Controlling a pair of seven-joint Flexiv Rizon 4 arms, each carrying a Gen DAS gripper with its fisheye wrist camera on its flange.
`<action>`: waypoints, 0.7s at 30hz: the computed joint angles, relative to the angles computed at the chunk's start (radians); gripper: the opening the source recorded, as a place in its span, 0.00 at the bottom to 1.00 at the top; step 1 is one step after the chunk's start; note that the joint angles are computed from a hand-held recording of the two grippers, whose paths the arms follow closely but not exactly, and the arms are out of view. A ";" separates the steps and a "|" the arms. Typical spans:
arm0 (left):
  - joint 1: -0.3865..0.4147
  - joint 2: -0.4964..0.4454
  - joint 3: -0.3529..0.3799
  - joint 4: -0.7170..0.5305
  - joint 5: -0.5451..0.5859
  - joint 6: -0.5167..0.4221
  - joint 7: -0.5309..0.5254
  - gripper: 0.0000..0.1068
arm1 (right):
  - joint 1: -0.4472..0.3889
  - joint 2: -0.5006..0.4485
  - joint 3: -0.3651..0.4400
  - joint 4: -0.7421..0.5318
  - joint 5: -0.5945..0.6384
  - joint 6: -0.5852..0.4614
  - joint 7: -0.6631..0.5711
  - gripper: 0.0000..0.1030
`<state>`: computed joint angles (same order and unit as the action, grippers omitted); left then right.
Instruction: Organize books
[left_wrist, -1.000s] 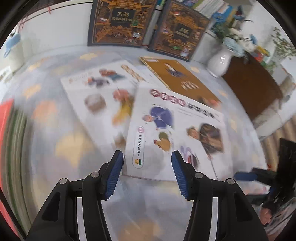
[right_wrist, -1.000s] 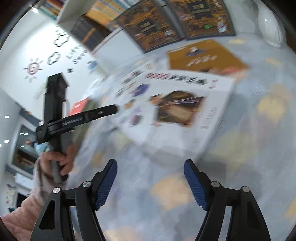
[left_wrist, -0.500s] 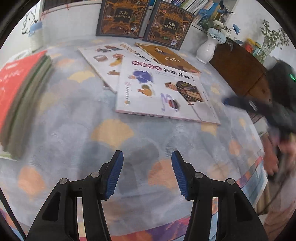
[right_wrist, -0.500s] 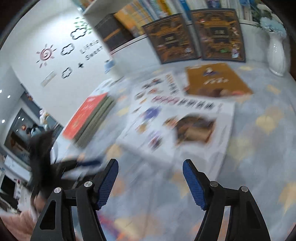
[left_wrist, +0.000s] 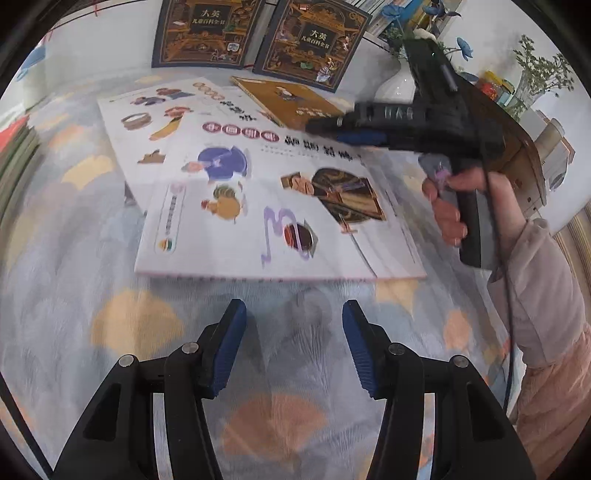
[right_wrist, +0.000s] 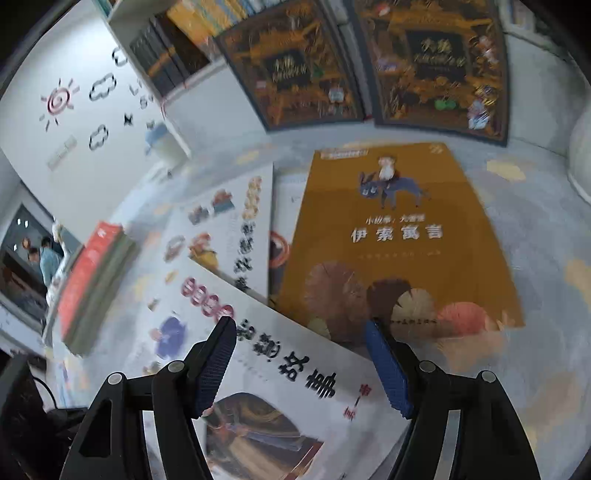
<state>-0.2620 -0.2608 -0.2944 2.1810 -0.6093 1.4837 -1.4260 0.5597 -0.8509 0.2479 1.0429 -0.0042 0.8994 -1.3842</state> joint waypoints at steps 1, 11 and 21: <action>-0.001 -0.006 0.004 -0.006 0.004 0.003 -0.004 0.48 | -0.008 0.004 0.016 0.005 0.004 -0.009 -0.029 0.70; 0.074 0.073 -0.094 0.110 -0.227 0.034 0.161 0.47 | -0.166 0.218 0.206 0.301 0.349 -0.055 -0.194 0.70; -0.045 0.202 -0.091 0.196 -0.874 -0.046 0.624 0.46 | -0.175 0.410 0.246 0.551 0.649 -0.018 -0.329 0.68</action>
